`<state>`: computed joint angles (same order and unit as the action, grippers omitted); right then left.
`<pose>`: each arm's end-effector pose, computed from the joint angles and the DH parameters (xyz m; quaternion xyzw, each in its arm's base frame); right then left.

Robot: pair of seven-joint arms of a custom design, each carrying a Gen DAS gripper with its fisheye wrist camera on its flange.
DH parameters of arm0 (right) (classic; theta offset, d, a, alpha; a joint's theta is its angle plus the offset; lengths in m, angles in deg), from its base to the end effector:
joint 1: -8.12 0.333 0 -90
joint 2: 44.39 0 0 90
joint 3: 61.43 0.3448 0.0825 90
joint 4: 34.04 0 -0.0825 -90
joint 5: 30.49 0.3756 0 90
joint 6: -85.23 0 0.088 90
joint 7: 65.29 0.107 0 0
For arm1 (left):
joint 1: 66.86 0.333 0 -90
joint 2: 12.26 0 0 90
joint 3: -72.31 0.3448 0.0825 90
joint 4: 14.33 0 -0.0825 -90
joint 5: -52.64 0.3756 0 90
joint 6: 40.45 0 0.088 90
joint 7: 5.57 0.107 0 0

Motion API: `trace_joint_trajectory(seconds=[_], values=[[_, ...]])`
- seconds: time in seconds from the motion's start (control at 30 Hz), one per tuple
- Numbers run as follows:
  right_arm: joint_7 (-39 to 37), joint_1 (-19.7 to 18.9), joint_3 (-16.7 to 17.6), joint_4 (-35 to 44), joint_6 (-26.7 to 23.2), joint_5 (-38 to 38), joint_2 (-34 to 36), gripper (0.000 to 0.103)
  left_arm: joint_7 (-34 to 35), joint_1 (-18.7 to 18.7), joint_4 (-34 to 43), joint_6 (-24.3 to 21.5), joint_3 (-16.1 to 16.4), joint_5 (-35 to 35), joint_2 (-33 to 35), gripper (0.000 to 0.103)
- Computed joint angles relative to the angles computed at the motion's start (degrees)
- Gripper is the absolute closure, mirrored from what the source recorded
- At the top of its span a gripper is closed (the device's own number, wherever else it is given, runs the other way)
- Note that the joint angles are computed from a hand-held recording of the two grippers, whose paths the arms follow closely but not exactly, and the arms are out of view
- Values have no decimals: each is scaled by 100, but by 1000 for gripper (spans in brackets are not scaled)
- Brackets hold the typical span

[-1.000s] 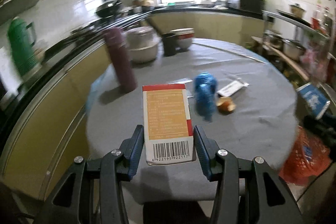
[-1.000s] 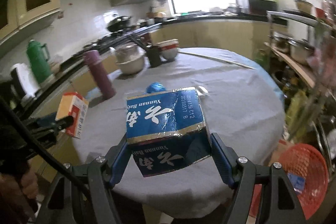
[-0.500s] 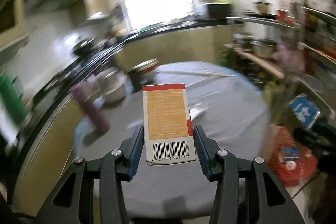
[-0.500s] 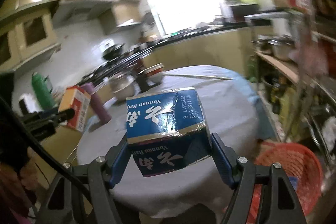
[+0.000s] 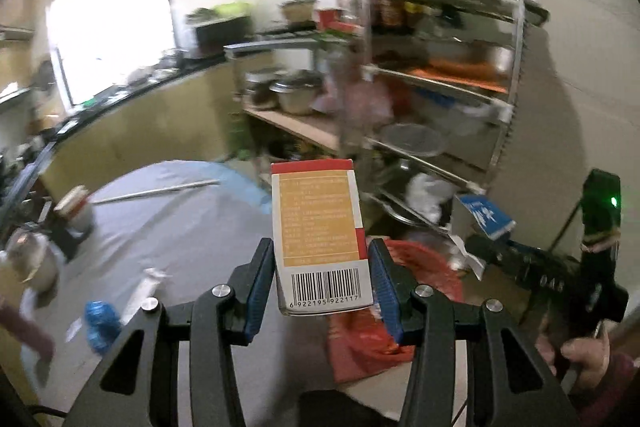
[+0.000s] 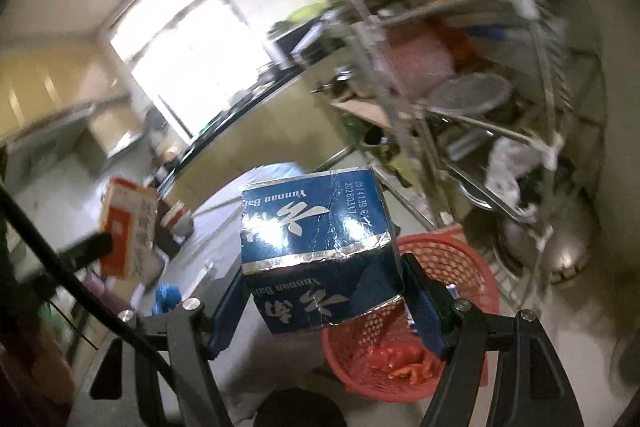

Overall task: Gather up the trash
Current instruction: 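Lift both boxes and carry them over the red mesh basket, then open both tools over the red mesh basket to drop the boxes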

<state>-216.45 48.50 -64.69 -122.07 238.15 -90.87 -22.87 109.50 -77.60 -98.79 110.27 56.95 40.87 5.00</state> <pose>0.5518 0.4590 0.5439 -0.3930 0.7721 -0.1513 0.4759 0.6456 -0.2744 0.6438 -0.3758 0.8204 -0.3775 0.2080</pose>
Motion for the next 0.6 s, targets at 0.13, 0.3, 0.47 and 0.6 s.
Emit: trace_joint_trajectory(seconds=[0.13,0.3,0.47,0.6], values=[[1010,-121,-168,-309,822,-89,39,28,-99,-64,625,-816,-49,-51,562,53],[1967,-95,-530,-467,1761,7,309,28,-106,-125,1044,-1490,-93,-52,1061,53],[3095,421,-1350,-578,2505,-13,571,28,-245,-267,1681,-2133,-91,6,1602,53],[3685,806,-1917,-702,2915,258,739,26,-228,-411,2059,-2548,-68,140,1911,50]])
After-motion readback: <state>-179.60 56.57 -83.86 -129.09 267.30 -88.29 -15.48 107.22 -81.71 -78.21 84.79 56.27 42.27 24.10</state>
